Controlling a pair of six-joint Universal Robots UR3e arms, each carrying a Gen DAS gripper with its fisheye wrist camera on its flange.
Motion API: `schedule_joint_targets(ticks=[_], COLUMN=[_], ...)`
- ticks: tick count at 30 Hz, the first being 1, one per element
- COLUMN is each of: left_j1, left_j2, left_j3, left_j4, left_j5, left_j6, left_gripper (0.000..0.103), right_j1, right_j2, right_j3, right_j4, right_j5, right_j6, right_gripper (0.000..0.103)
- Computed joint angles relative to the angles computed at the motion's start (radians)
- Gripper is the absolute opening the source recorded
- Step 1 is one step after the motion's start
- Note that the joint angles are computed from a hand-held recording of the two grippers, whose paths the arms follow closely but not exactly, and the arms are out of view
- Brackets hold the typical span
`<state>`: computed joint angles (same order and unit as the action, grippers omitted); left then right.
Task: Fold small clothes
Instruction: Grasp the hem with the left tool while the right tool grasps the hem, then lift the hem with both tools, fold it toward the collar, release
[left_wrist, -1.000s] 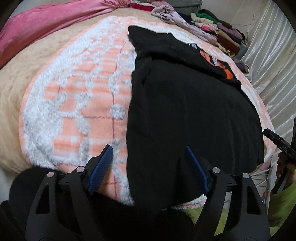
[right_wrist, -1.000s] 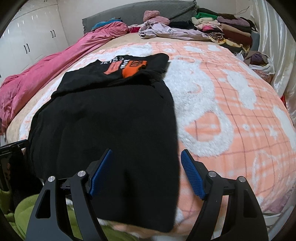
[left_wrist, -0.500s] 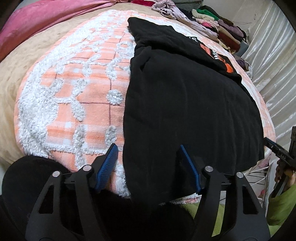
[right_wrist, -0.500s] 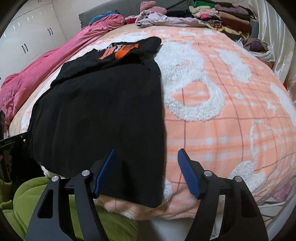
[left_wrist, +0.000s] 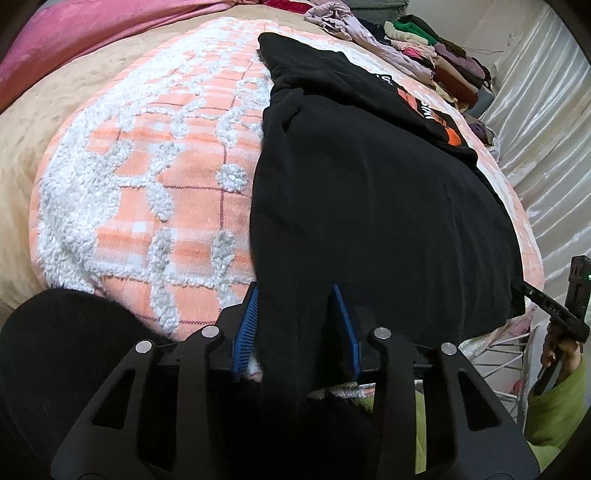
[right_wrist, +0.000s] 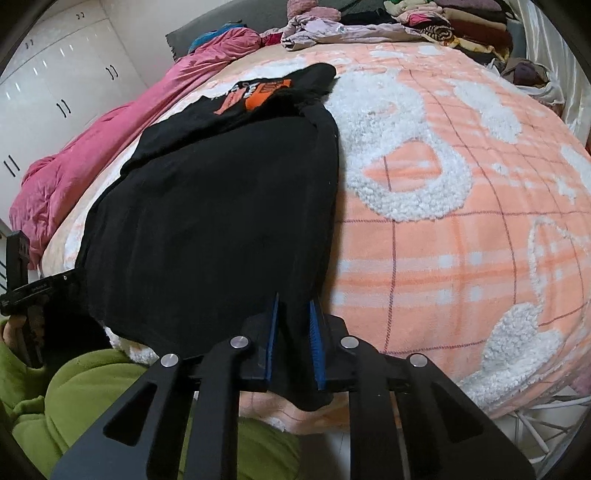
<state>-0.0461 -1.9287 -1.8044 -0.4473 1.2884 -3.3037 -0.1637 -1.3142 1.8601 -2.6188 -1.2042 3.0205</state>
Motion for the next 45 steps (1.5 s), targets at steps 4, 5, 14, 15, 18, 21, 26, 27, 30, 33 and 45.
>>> schedule_joint_targets(ticks=[4, 5, 14, 15, 18, 21, 26, 27, 30, 33, 45], left_j1=[-0.004, -0.01, -0.039, -0.045, -0.046, -0.02, 0.022, 0.027, 0.041, 0.052, 0.036], left_j2=[-0.011, -0.015, 0.006, 0.01, 0.035, 0.055, 0.049, 0.041, -0.008, -0.077, -0.51], left_j3=[0.011, 0.021, 0.016, 0.02, 0.025, 0.034, 0.109, 0.134, 0.249, 0.376, 1.076], left_j4=[-0.011, -0.019, 0.023, 0.028, 0.048, 0.06, 0.051, 0.047, 0.021, -0.015, -0.273], left_j5=[0.009, 0.017, 0.066, 0.072, 0.058, 0.015, -0.049, -0.051, -0.06, -0.078, -0.031], left_j6=[-0.007, -0.007, 0.01, 0.015, 0.019, 0.011, -0.021, -0.024, -0.047, -0.081, -0.166], left_gripper=[0.033, 0.035, 0.003, 0.003, 0.003, 0.003, 0.003, 0.003, 0.003, 0.003, 0.003], right_j1=[-0.002, -0.003, -0.037, -0.051, -0.077, -0.097, -0.119, -0.118, -0.098, -0.074, -0.007], right_j2=[0.007, 0.011, -0.004, -0.016, -0.042, -0.057, -0.014, 0.01, 0.097, 0.198, 0.667], right_j3=[0.011, 0.013, 0.035, 0.043, 0.046, 0.026, -0.087, -0.13, -0.283, -0.448, -1.231], right_j4=[-0.014, -0.021, -0.039, -0.035, -0.036, -0.04, -0.075, -0.081, -0.084, -0.083, 0.201], right_j5=[-0.004, 0.0, 0.067, 0.091, 0.144, 0.19, 0.269, 0.277, 0.268, 0.239, 0.092], right_j6=[-0.004, 0.004, -0.003, -0.007, -0.012, -0.008, 0.05, 0.067, 0.111, 0.15, 0.255], right_gripper=[0.021, 0.021, 0.009, 0.009, 0.009, 0.008, 0.008, 0.008, 0.008, 0.008, 0.008])
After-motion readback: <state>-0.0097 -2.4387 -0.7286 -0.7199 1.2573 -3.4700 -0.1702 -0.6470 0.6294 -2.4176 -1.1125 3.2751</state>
